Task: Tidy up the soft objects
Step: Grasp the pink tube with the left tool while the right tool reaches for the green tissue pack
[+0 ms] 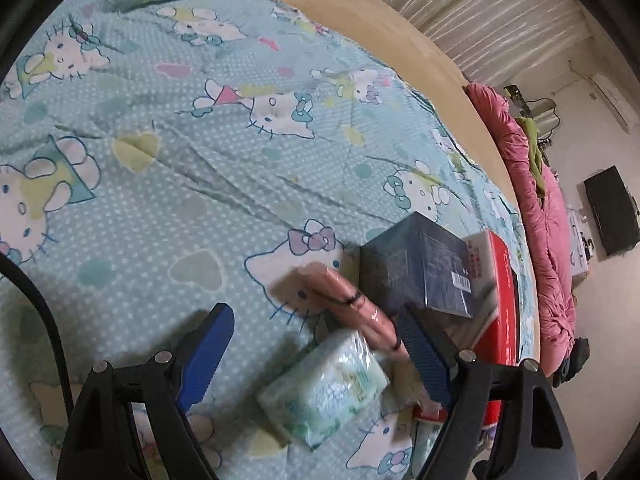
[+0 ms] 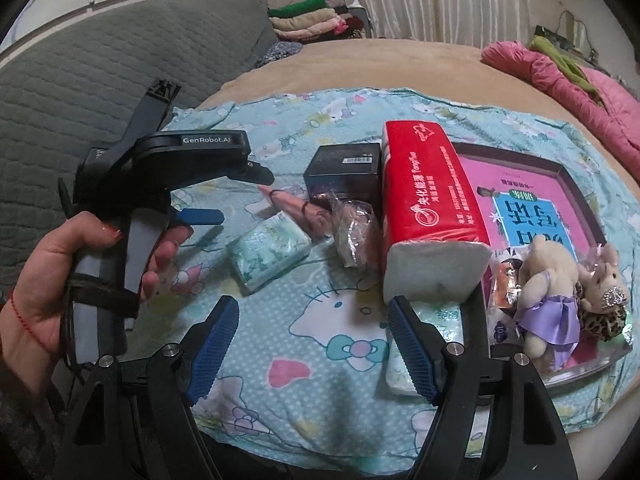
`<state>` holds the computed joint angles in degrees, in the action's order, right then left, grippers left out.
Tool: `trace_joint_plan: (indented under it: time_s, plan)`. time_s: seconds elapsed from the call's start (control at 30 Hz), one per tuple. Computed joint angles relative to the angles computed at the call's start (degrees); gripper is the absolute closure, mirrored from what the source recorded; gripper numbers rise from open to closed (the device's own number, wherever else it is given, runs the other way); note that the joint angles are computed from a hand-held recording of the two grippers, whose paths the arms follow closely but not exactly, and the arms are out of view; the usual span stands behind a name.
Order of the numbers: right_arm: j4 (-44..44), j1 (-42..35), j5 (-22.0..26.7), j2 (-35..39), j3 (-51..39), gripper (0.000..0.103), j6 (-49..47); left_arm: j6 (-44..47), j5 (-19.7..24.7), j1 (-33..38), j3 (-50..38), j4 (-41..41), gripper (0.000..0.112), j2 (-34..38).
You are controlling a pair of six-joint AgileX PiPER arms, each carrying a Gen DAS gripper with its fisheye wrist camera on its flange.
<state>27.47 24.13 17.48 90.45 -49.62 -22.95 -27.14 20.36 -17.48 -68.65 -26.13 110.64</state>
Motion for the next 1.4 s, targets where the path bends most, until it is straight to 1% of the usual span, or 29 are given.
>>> trace_joint_plan:
  time_s: [0.07,0.13,0.17,0.23,0.27,0.33,0.4,0.43,0.5,0.53,0.63,0.77,0.87,0.97,1.07,1.17,1.23,1.3,1.4]
  plan:
    - [0.5,-0.3,0.1,1.1,-0.6,0.025,-0.3,3.6,0.3,0.7,-0.9,-4.6,0.032,1.1]
    - [1.0,-0.2,0.0,2.1,-1.2,0.025,-0.8,6.2,1.0,1.2,-2.4,-8.0,0.038,2.7]
    - [1.2,0.0,0.1,2.7,-1.6,0.025,-1.0,5.6,2.1,1.3,-3.9,-7.6,0.04,3.8]
    - [0.4,0.9,-0.1,4.0,-2.4,0.025,0.0,4.3,3.5,1.2,-6.1,-6.2,0.05,5.5]
    - [-0.1,1.4,-0.1,4.7,-3.0,0.025,0.5,5.2,4.2,1.4,-6.9,-7.3,0.052,6.2]
    - [-2.0,2.7,-0.5,6.1,-4.0,0.025,2.4,10.2,6.1,2.2,-8.6,-13.1,0.06,8.1]
    - [-3.8,3.7,-0.4,7.7,-5.3,0.025,4.7,12.2,7.4,2.5,-10.0,-15.5,0.064,9.5]
    - [-3.8,3.8,-0.3,8.2,-5.7,0.025,4.9,12.9,7.6,2.6,-10.3,-16.4,0.069,9.8]
    - [-4.7,4.2,-0.2,9.3,-6.5,0.025,6.5,18.9,7.9,3.3,-10.4,-23.1,0.079,10.6]
    - [-5.0,4.4,-0.3,9.8,-6.8,0.025,6.9,21.0,8.2,3.5,-10.6,-25.2,0.083,10.9]
    - [-6.5,4.7,-0.3,11.0,-8.3,0.025,8.8,20.8,9.1,3.4,-12.1,-22.9,0.09,11.5]
    - [-8.8,5.1,0.8,13.5,-11.5,0.025,12.6,24.7,8.3,4.1,-10.7,-25.2,0.094,10.6]
    - [-8.3,5.4,2.0,15.7,-14.4,0.025,13.6,31.5,6.1,5.4,-6.1,-30.2,0.094,7.0]
    - [-8.5,6.1,4.0,18.8,-18.1,0.025,15.6,34.6,5.4,7.0,-2.2,-31.5,0.094,3.5]
    - [-10.8,7.1,5.7,22.4,-22.3,0.025,20.9,35.6,4.8,8.7,1.1,-30.3,0.094,0.2]
    - [-12.5,8.2,7.1,26.9,-27.3,0.025,26.0,34.5,4.1,10.2,4.1,-27.0,0.094,-2.9]
    - [-14.5,9.1,8.3,29.4,-30.5,0.025,29.5,35.7,3.6,11.3,6.2,-27.4,0.094,-4.3]
    - [-14.6,9.8,9.2,31.5,-32.9,0.025,30.6,35.7,3.3,12.4,8.0,-26.3,0.094,-5.5]
    - [-20.9,12.2,10.8,34.2,-36.4,0.025,36.4,35.9,2.9,13.5,10.1,-25.5,0.094,-7.2]
